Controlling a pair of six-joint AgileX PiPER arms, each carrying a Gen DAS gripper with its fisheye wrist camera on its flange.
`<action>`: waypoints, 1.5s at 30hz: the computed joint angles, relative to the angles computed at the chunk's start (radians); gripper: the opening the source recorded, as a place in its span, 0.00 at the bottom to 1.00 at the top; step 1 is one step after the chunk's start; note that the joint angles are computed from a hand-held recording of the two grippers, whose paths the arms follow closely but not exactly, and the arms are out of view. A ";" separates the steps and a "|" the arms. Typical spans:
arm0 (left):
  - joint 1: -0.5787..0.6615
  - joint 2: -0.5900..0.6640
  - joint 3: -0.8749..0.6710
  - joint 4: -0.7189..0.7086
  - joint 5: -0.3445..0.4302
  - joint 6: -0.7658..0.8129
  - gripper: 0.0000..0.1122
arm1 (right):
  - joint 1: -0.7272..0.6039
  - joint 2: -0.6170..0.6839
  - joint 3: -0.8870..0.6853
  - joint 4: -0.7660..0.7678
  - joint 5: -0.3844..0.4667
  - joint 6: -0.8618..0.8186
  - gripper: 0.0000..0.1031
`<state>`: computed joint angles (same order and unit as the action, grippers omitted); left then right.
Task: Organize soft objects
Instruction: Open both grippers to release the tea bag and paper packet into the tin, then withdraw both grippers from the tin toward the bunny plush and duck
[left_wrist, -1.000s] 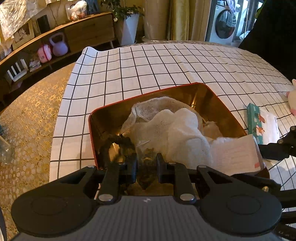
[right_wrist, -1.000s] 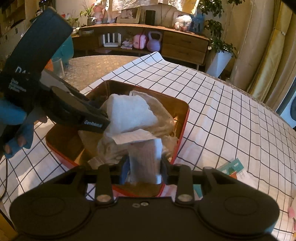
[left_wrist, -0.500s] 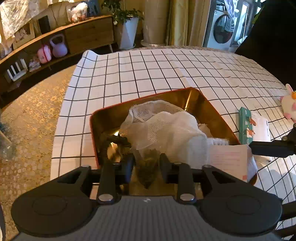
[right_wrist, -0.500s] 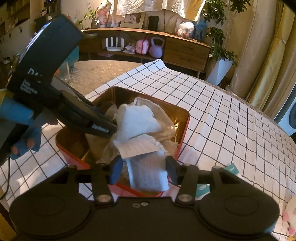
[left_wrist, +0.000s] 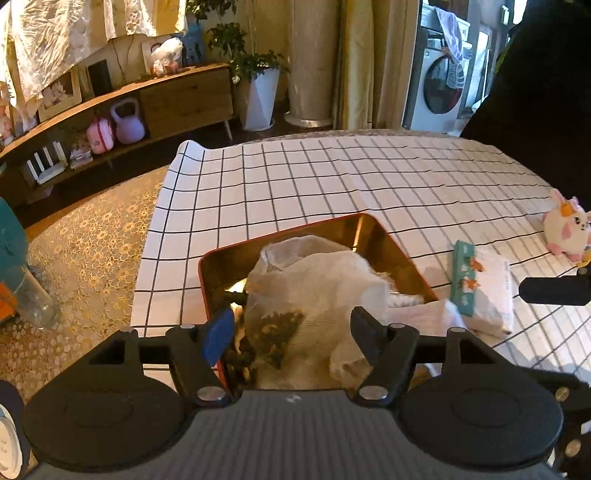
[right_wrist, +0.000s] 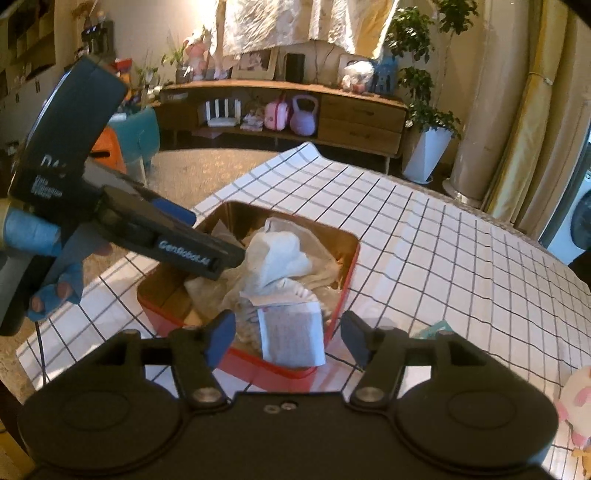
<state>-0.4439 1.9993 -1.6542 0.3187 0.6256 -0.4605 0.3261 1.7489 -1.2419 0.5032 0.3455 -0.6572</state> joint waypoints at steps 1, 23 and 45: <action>-0.007 -0.012 0.009 0.010 -0.001 -0.014 0.62 | -0.007 -0.017 0.013 0.018 0.001 -0.018 0.61; -0.251 -0.102 -0.022 0.036 0.003 -0.063 0.73 | -0.313 -0.360 0.293 0.443 0.109 -0.411 0.74; -0.490 0.359 -0.737 -0.022 0.228 0.004 0.76 | -1.015 -0.342 0.343 0.653 0.374 -0.764 0.87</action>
